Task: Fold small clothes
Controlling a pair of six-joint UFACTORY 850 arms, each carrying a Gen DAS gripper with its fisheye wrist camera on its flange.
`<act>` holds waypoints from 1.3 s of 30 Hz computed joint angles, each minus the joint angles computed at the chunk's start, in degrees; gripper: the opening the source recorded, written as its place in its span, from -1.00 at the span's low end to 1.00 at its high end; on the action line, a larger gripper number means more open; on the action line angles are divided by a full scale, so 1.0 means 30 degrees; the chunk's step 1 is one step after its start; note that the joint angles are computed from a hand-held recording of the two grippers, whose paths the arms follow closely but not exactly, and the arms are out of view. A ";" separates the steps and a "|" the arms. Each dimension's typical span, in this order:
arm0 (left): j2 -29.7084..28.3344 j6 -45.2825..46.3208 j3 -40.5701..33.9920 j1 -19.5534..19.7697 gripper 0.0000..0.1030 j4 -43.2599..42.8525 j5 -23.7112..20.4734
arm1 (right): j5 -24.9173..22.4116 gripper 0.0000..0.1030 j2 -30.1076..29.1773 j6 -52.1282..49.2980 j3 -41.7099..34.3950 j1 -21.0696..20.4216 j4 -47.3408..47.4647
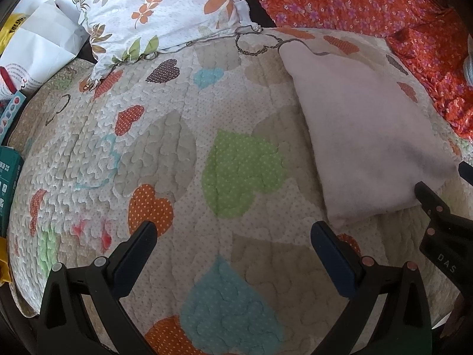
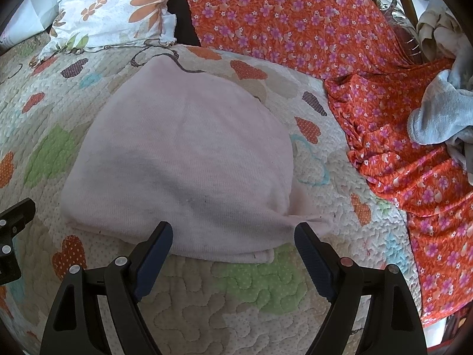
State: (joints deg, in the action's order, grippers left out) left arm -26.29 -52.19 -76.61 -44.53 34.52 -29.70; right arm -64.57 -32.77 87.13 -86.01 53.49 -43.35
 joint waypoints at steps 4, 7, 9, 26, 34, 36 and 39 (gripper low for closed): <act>0.0006 0.0055 -0.0019 -0.0030 1.00 -0.0067 -0.0057 | 0.0034 0.71 0.0053 0.0053 0.0039 -0.0021 -0.0023; -0.0029 0.0175 -0.0023 -0.0069 1.00 -0.0148 -0.0053 | 0.0136 0.71 0.0197 0.0268 0.0178 -0.0079 0.0027; -0.0064 0.0290 -0.0029 -0.0099 1.00 -0.0222 -0.0051 | 0.0102 0.71 0.0173 0.0345 0.0111 -0.0067 0.0119; -0.0209 0.1174 -0.0111 0.0003 1.00 -0.1234 0.0079 | 0.0254 0.71 0.0188 0.0807 0.0046 -0.0045 -0.0077; -0.0211 0.1331 -0.0106 0.0031 1.00 -0.1430 0.0098 | 0.0192 0.71 0.0213 0.1222 -0.0019 0.0013 -0.0120; -0.0219 0.1452 -0.0113 0.0045 1.00 -0.1582 0.0116 | 0.0269 0.71 0.0203 0.1140 -0.0028 0.0006 -0.0044; -0.0214 0.1626 -0.0105 0.0090 1.00 -0.1817 0.0154 | 0.0277 0.71 0.0189 0.1031 -0.0036 0.0036 -0.0033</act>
